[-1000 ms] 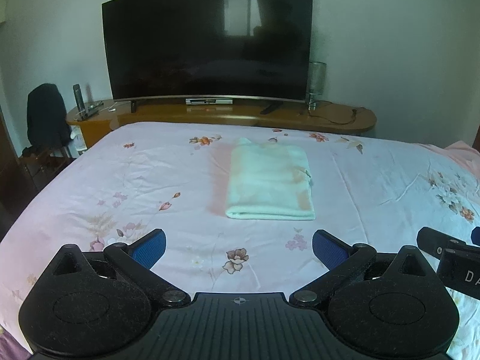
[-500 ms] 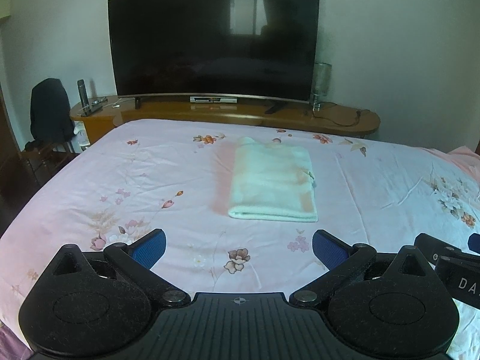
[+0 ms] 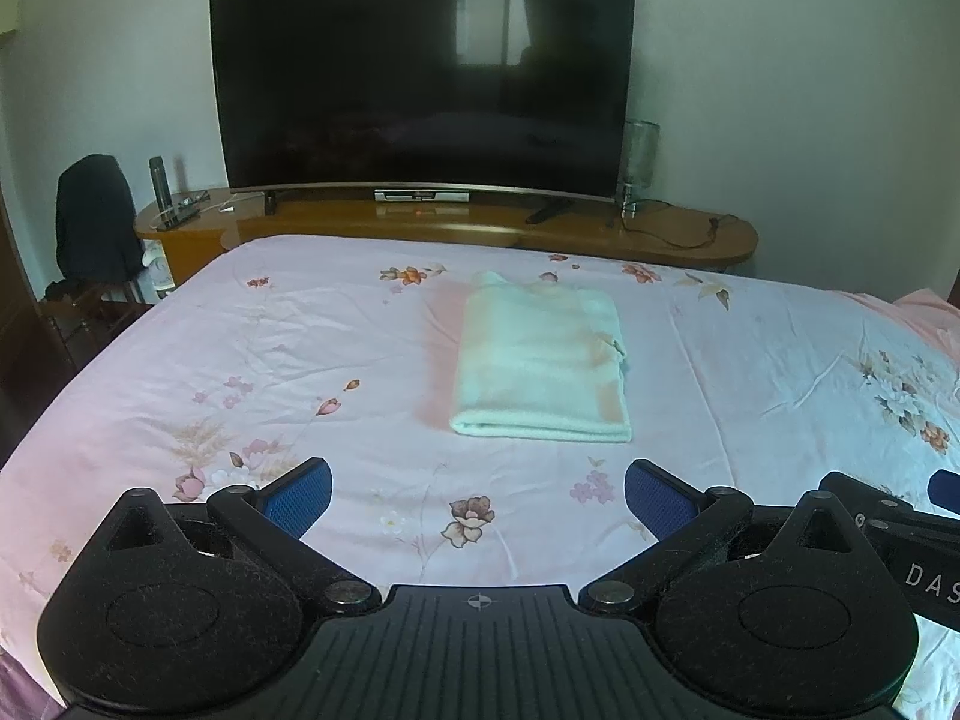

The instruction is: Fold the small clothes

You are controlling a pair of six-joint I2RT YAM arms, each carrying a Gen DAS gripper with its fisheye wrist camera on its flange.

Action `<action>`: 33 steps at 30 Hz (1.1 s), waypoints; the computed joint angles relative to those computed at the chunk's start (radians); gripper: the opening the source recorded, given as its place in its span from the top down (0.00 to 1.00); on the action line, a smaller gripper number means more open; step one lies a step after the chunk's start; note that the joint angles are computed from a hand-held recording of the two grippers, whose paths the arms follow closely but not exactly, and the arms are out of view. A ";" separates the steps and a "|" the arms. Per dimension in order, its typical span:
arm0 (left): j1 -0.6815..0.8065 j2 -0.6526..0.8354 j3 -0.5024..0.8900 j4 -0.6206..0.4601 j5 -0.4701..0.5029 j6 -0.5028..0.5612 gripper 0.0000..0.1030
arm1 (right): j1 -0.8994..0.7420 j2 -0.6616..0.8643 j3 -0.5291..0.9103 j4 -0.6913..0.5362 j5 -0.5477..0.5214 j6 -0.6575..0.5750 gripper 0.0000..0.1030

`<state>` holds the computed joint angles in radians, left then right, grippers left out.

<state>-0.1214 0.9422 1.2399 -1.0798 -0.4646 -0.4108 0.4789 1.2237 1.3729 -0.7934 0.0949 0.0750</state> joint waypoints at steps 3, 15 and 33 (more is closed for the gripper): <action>0.001 0.002 0.001 0.000 0.003 0.000 0.00 | -0.002 0.002 0.000 0.001 -0.004 -0.001 0.11; 0.005 0.005 -0.002 0.003 0.011 0.000 0.00 | 0.002 0.011 0.009 -0.006 -0.006 0.001 0.11; 0.082 0.010 -0.052 0.102 0.116 0.076 0.00 | 0.015 0.045 0.018 -0.001 0.007 0.002 0.11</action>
<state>-0.0394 0.9523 1.1877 -0.9779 -0.3486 -0.3346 0.4943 1.2687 1.3910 -0.7940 0.1019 0.0768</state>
